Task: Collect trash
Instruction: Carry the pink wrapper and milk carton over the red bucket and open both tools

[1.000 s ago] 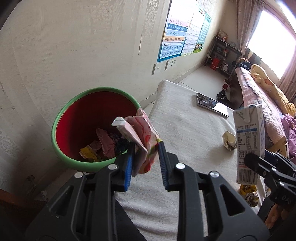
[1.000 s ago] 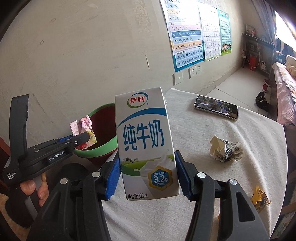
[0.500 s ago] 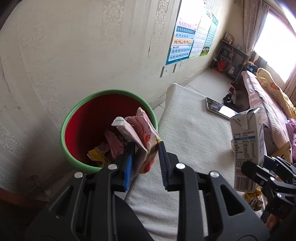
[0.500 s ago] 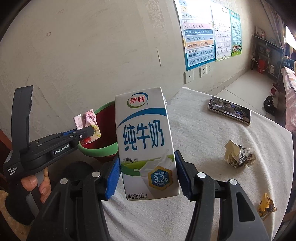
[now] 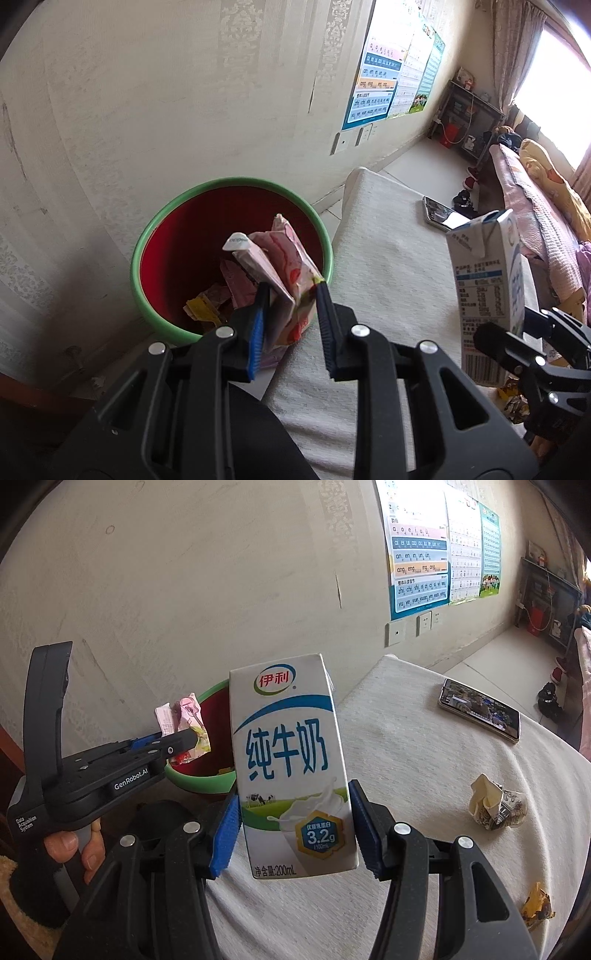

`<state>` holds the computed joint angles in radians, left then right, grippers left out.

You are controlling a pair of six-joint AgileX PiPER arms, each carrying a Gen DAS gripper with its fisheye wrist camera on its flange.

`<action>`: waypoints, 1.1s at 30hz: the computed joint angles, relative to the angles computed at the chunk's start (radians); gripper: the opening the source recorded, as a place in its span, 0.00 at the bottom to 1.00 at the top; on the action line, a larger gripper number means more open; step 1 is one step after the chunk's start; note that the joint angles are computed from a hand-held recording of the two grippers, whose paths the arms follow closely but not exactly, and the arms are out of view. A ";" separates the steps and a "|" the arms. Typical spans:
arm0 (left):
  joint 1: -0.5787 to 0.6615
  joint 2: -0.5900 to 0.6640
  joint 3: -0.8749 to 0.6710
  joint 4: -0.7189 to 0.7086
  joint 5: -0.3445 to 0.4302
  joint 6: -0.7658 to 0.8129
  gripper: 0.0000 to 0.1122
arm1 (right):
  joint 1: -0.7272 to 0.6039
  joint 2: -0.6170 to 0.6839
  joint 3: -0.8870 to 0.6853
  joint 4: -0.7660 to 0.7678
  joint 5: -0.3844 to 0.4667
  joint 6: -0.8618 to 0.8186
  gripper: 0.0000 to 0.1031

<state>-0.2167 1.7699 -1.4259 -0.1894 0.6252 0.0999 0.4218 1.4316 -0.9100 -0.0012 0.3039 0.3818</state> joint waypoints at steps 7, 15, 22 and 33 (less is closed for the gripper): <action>0.018 0.010 -0.008 0.017 0.001 -0.005 0.22 | 0.013 0.052 -0.057 0.034 0.011 -0.054 0.52; 0.062 0.032 -0.033 0.042 0.003 -0.011 0.22 | 0.037 0.126 -0.133 0.084 0.021 -0.119 0.52; 0.097 0.109 -0.125 0.060 0.031 -0.034 0.22 | 0.021 0.245 -0.277 0.202 0.065 -0.243 0.52; 0.151 0.234 -0.293 0.162 0.068 -0.172 0.50 | 0.038 0.486 -0.632 0.215 0.212 -0.254 0.63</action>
